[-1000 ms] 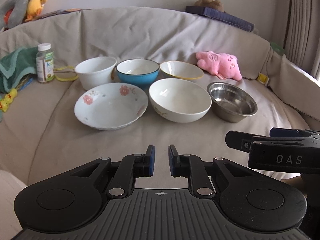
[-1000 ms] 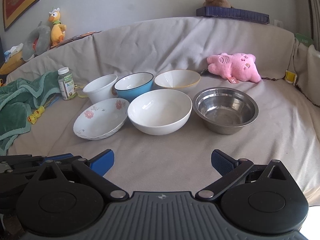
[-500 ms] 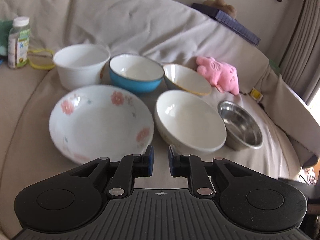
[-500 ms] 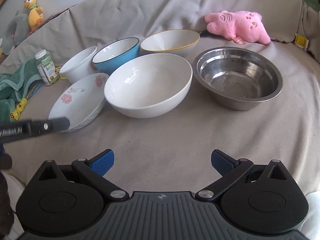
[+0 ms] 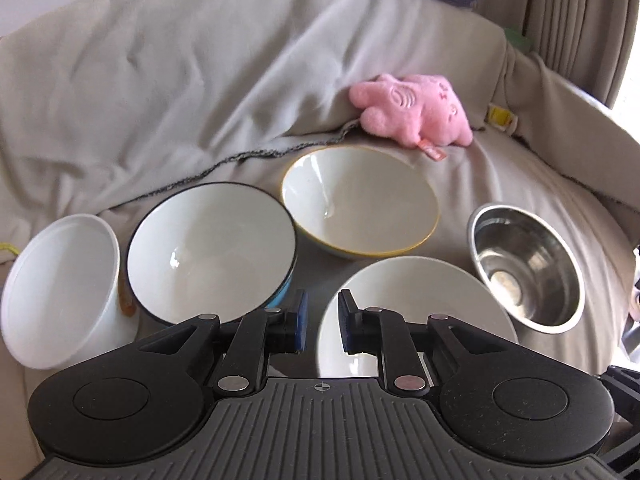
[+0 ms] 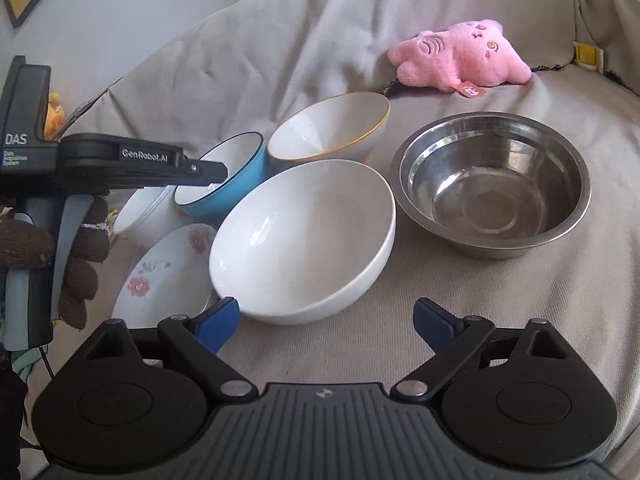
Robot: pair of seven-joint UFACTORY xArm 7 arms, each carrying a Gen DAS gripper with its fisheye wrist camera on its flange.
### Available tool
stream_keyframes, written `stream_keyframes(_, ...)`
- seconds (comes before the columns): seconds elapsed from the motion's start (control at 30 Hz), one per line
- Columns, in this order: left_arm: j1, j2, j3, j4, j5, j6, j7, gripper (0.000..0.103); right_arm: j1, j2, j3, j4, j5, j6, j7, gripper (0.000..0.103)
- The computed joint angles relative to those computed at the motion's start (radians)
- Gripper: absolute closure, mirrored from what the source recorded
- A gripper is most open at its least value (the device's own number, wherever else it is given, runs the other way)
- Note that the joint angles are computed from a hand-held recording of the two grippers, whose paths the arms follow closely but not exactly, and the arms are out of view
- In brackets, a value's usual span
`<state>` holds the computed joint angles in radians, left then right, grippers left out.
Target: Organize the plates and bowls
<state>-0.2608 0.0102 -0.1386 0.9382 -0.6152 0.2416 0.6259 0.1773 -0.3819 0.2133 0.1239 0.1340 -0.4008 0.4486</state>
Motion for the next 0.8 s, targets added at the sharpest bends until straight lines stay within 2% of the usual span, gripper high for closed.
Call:
stream_keyframes(0.07,0.010,0.043,0.003,0.035,0.006,0.037,-0.010,0.084,0.029,0.071,-0.071,0.028,-0.049,-0.039,0.019,0.017)
stream_keyframes(0.17,0.020,0.095,-0.008,0.067,0.043,0.039,-0.047,0.082,0.037,0.183,-0.108,0.078,-0.076,-0.095,0.054,0.028)
stream_keyframes(0.23,0.034,0.127,-0.021,0.090,0.055,0.059,-0.058,0.079,0.050,0.244,-0.171,0.114,-0.181,-0.102,0.122,0.043)
stream_keyframes(0.27,0.041,0.146,-0.028,0.108,0.054,0.077,-0.062,0.079,0.051,0.267,-0.197,0.134,-0.247,-0.095,0.165,0.046)
stream_keyframes(0.33,0.049,0.175,-0.037,0.131,0.071,0.106,-0.090,0.079,0.034,0.302,-0.201,0.160,-0.300,-0.091,0.198,0.047)
stream_keyframes(0.43,0.052,0.182,-0.045,0.127,0.103,0.116,-0.132,0.069,-0.006,0.332,-0.223,0.180,-0.449,-0.107,0.286,0.048)
stream_keyframes(0.47,0.055,0.170,-0.049,0.115,0.103,0.119,-0.139,0.068,-0.020,0.329,-0.225,0.176,-0.489,-0.118,0.303,0.048)
stream_keyframes(0.53,0.066,0.144,-0.055,0.106,0.084,0.183,-0.147,0.065,-0.044,0.306,-0.231,0.156,-0.556,-0.129,0.326,0.048)
stream_keyframes(0.6,0.064,0.102,-0.056,0.071,0.056,0.224,-0.133,0.064,-0.051,0.260,-0.236,0.120,-0.596,-0.108,0.330,0.047)
stream_keyframes(0.63,0.056,0.073,-0.055,0.043,0.050,0.231,-0.125,0.064,-0.051,0.239,-0.265,0.101,-0.659,-0.104,0.354,0.047)
stream_keyframes(0.73,0.014,0.008,-0.044,-0.032,0.100,0.230,-0.168,0.063,-0.046,0.172,-0.332,0.039,-0.789,-0.091,0.397,0.047)
stream_keyframes(0.8,-0.017,-0.017,-0.043,-0.081,0.169,0.170,-0.218,0.063,-0.049,0.144,-0.339,0.004,-0.781,-0.092,0.371,0.047)
